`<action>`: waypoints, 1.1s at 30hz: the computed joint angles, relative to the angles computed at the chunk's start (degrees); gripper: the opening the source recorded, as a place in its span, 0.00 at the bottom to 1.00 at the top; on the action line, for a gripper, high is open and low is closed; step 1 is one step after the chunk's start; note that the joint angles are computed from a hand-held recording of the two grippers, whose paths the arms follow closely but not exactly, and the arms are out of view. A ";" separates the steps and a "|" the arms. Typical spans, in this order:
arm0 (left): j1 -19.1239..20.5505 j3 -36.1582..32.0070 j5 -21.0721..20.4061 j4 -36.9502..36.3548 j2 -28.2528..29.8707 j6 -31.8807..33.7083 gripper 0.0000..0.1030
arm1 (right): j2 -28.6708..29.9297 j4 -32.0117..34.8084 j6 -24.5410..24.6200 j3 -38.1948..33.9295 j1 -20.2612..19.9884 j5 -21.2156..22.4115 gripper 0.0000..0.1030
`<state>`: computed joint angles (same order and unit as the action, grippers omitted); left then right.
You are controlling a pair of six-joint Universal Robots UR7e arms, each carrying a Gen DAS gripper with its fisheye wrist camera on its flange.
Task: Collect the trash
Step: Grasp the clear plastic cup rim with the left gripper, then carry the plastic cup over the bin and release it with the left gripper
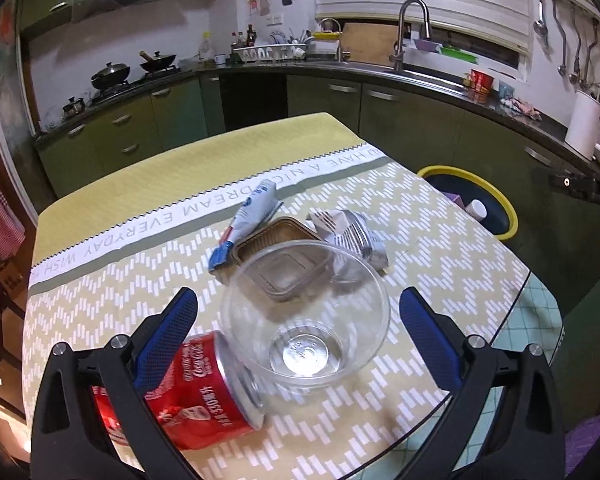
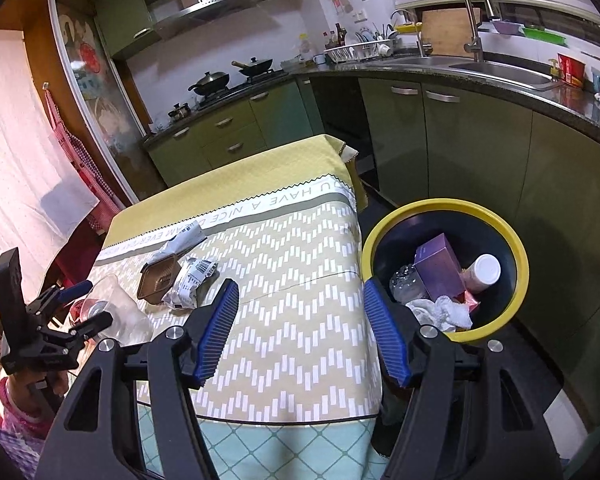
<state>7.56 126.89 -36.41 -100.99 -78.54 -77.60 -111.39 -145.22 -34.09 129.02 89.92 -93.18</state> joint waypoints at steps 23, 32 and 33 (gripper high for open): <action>1.47 -3.57 0.46 -10.38 2.95 13.97 0.58 | -2.41 0.72 -1.43 -0.13 -2.63 3.89 0.63; 10.31 -16.25 -7.98 -40.38 21.10 45.72 0.59 | -9.03 -2.79 -2.76 -1.04 -10.65 5.20 0.63; 11.82 -19.16 -10.19 -43.45 24.25 49.35 0.59 | -9.77 -2.85 -2.80 -1.35 -12.17 5.74 0.63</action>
